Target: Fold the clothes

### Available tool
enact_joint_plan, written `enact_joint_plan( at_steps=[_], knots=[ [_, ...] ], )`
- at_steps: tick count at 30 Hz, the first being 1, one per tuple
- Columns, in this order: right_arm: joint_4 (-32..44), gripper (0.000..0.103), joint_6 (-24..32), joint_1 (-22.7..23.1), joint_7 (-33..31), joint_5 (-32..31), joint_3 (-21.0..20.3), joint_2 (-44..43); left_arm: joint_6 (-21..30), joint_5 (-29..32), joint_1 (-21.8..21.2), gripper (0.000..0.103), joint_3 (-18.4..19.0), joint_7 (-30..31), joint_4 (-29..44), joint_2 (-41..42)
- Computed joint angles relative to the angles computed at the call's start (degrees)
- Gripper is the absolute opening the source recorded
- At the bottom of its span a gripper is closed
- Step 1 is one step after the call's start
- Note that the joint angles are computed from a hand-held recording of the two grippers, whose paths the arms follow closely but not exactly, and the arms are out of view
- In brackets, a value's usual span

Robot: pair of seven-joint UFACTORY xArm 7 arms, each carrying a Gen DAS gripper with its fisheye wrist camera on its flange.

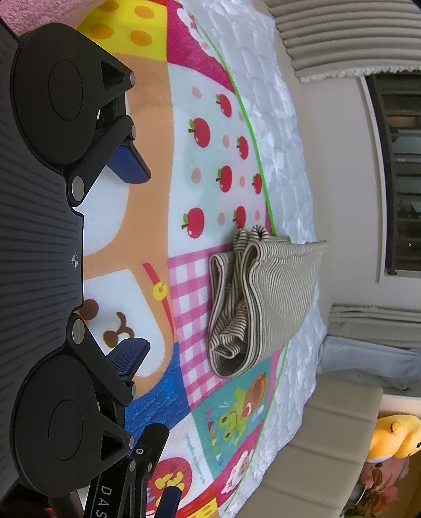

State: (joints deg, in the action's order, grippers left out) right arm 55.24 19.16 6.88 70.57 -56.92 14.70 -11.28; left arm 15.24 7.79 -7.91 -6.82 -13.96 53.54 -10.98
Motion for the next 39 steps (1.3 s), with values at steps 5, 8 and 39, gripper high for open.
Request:
enact_joint_plan(
  at_steps=[5, 8, 39],
  knots=[
    [0.1, 0.103, 0.2, 0.1, 0.0, 0.4, -0.1, 0.1, 0.1, 0.2, 0.0, 0.103, 0.0, -0.1, 0.0, 0.0],
    [0.1, 0.103, 0.3, 0.2, 0.0, 0.5, -0.1, 0.1, 0.1, 0.2, 0.0, 0.103, 0.0, -0.1, 0.0, 0.0],
    [-0.2, 0.103, 0.0, -0.1, 0.3, 1.4, -0.4, 0.0, -1.9, 2.3, 1.2, 0.103, -0.8, -2.2, -0.8, -0.7]
  ],
)
